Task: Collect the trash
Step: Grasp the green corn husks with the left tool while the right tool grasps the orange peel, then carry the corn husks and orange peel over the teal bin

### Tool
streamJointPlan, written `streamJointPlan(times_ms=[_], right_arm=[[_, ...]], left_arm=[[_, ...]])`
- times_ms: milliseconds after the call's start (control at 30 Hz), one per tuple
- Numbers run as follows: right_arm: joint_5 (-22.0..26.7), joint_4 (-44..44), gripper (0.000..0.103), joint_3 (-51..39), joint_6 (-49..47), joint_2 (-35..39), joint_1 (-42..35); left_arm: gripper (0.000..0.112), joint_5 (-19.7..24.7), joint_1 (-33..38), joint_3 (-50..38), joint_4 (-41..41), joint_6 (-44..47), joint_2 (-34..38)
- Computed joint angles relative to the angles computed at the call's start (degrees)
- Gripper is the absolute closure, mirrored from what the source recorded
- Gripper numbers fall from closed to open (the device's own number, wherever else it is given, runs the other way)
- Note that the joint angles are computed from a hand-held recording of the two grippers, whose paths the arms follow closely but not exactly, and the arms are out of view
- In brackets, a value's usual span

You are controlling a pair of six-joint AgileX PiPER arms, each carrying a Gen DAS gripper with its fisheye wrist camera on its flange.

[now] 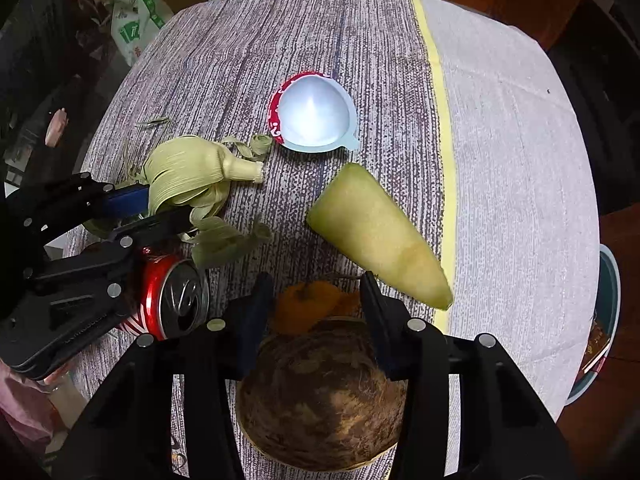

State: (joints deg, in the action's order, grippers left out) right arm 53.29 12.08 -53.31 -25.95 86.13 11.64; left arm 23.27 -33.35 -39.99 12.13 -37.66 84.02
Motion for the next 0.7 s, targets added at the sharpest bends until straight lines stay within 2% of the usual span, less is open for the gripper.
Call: streamJointPlan(times_ms=[100, 200, 267, 333, 567, 700], right_arm=[[-0.10, -0.56, 0.063, 0.30, 0.52, 0.21, 0.95], [-0.48, -0.67, 0.054, 1.13, 1.02, 0.77, 1.25], [-2.47, -1.35, 0.067, 2.56, 1.67, -0.32, 1.50], [-1.66, 0.83, 0.077, 2.54, -0.40, -0.95, -0.33], [3.43, 5.52, 0.082, 2.06, -7.31, -5.80, -6.54], [7.16, 8.79, 0.082, 0.68, -11.57, -8.12, -11.32]], left_arm=[[0.086, 0.79, -1.14, -0.64, 2.43, -3.13, 0.60], [0.086, 1.40, -1.86, -0.95, 3.89, -5.55, 0.74], [0.086, 1.52, -2.40, -0.57, 5.12, -7.65, 0.30], [0.089, 1.93, -3.12, -0.37, 6.61, -9.90, -0.17], [0.090, 5.35, -7.21, -0.87, 13.88, -20.05, -3.54], [0.090, 9.88, -10.19, -2.78, 16.85, -23.29, -5.89]])
